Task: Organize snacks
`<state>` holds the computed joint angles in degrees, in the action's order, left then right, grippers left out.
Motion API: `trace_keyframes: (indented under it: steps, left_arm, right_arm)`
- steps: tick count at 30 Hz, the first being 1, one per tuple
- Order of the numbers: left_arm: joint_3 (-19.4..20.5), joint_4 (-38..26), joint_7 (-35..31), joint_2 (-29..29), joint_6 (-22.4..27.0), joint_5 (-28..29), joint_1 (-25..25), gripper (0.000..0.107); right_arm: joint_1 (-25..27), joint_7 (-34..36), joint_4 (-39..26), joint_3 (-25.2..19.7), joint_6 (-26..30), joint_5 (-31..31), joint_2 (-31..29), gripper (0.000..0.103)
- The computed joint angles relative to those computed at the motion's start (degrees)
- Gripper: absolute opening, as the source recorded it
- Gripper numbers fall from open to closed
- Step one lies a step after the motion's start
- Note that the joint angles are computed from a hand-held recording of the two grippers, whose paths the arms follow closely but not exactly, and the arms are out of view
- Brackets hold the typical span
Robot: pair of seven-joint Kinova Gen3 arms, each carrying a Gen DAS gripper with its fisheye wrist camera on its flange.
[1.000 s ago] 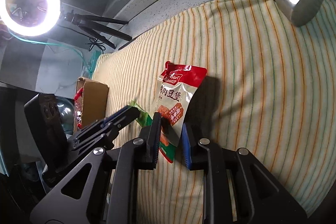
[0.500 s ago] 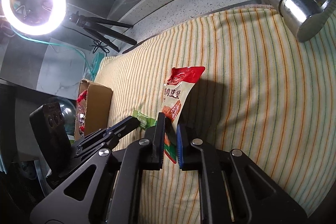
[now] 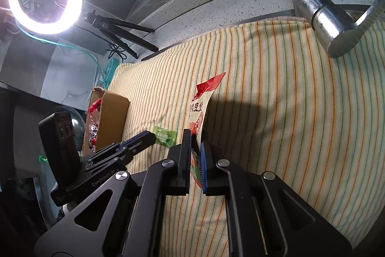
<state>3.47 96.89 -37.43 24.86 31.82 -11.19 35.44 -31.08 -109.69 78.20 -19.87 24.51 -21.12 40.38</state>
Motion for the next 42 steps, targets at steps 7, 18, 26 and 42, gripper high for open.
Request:
trace_keyframes:
  steps: [7,18,26,42]
  left_arm:
    - [-0.44,-6.50,-1.64,3.39,6.35,-5.12,3.88,0.045]
    - [-3.34,-12.93,0.69,8.34,11.89,-12.21,9.92,0.032]
    - [-2.30,-5.65,2.68,3.55,5.30,-9.19,6.21,0.025]
    - [-2.39,3.03,10.78,-4.88,0.34,-12.03,5.69,0.024]
  right_arm:
    - [0.09,-0.19,0.59,-0.15,-0.23,-0.03,-0.34,0.006]
    - [-0.60,-1.03,0.75,0.75,0.10,0.75,-0.81,0.006]
    - [-1.21,-1.36,0.05,1.13,0.63,1.54,-0.80,0.006]
    - [-5.00,-2.84,-4.94,4.39,5.66,5.00,-1.24,0.005]
